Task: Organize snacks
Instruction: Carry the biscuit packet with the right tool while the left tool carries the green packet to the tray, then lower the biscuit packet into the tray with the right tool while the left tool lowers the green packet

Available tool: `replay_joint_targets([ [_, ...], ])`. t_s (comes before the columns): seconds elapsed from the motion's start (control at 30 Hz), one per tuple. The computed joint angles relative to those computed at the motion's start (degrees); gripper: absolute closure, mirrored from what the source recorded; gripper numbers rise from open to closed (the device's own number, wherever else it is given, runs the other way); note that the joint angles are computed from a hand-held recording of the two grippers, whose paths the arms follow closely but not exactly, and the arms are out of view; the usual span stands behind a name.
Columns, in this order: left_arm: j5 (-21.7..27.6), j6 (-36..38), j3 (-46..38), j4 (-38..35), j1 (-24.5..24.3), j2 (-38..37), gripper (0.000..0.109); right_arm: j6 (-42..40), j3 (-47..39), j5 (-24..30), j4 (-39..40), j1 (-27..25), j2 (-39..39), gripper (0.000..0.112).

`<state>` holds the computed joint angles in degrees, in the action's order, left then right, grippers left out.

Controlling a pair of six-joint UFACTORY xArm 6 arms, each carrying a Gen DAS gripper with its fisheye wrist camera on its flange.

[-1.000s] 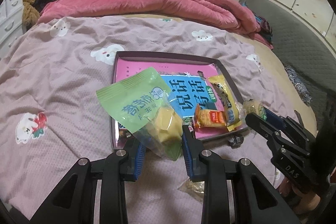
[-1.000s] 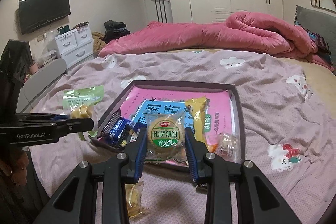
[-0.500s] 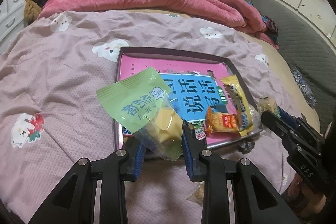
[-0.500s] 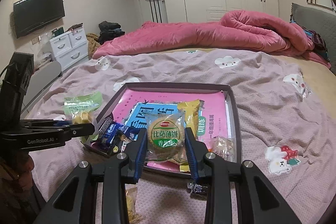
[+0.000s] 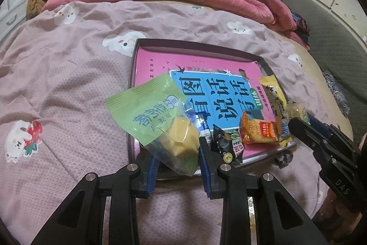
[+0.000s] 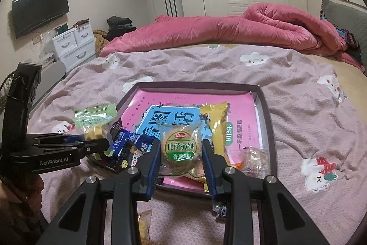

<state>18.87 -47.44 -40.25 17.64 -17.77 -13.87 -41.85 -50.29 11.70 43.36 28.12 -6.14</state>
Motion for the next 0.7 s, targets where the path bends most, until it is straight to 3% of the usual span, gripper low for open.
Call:
replay_joint_targets([
  [0.7,-1.00,2.68,-0.71,-3.35,0.81,2.35,0.076,6.64,-3.13,1.50,-7.30,2.15,5.95,0.077],
])
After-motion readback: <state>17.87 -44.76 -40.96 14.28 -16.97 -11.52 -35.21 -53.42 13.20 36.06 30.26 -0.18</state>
